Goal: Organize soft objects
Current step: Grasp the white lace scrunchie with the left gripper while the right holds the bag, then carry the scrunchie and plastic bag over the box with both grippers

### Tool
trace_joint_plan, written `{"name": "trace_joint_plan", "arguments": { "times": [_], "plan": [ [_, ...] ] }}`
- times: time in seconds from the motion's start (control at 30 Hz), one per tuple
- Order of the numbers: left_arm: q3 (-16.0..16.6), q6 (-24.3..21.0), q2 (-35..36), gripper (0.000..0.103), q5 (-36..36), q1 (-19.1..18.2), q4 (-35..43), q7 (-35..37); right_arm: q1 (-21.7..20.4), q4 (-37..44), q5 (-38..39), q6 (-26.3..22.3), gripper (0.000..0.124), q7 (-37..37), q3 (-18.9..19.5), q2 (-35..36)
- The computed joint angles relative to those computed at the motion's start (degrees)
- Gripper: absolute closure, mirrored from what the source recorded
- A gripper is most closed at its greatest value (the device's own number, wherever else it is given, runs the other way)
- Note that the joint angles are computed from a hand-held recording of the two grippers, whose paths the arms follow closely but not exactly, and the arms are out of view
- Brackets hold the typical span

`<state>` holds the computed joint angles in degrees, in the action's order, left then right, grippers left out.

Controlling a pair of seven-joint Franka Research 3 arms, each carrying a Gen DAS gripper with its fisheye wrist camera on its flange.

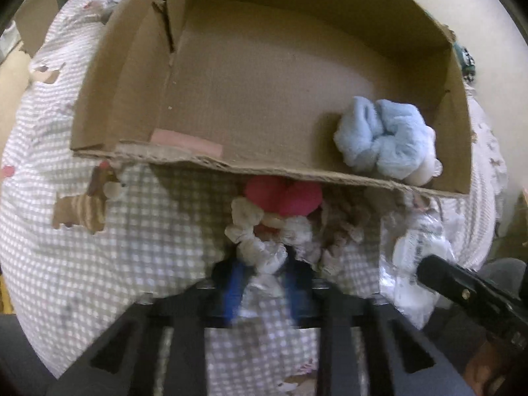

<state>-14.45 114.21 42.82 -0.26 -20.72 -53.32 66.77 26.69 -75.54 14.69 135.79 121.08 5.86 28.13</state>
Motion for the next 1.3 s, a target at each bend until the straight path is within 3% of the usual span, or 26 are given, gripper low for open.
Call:
{"name": "trace_joint_plan", "arguments": {
  "times": [0.27,0.77,0.93,1.13,1.3],
  "plan": [
    [0.7,3.7,-7.7,0.088,1.4,0.9,-11.0,-3.2,0.0,-0.5,-0.3,-0.2,0.108,0.0,-0.1,-0.4],
    [2.5,9.7,-17.8,0.088,13.5,-0.3,-24.4,-12.1,1.3,-1.3,-4.3,-0.1,0.108,0.7,-1.1,-1.5],
    [2.4,14.6,-22.2,0.088,15.7,0.5,-29.2,-13.5,0.8,-4.3,-3.0,4.7,0.108,-3.1,0.3,-3.7],
    [2.6,20.9,-26.7,0.088,20.4,0.2,-33.6,-18.2,0.7,-9.6,-0.9,15.6,0.108,-6.4,0.8,-7.3],
    [1.6,18.9,-24.5,0.088,17.3,1.2,-28.1,-16.6,0.3,-10.0,-0.6,18.0,0.108,-6.6,0.5,-8.3]
  ]
}}
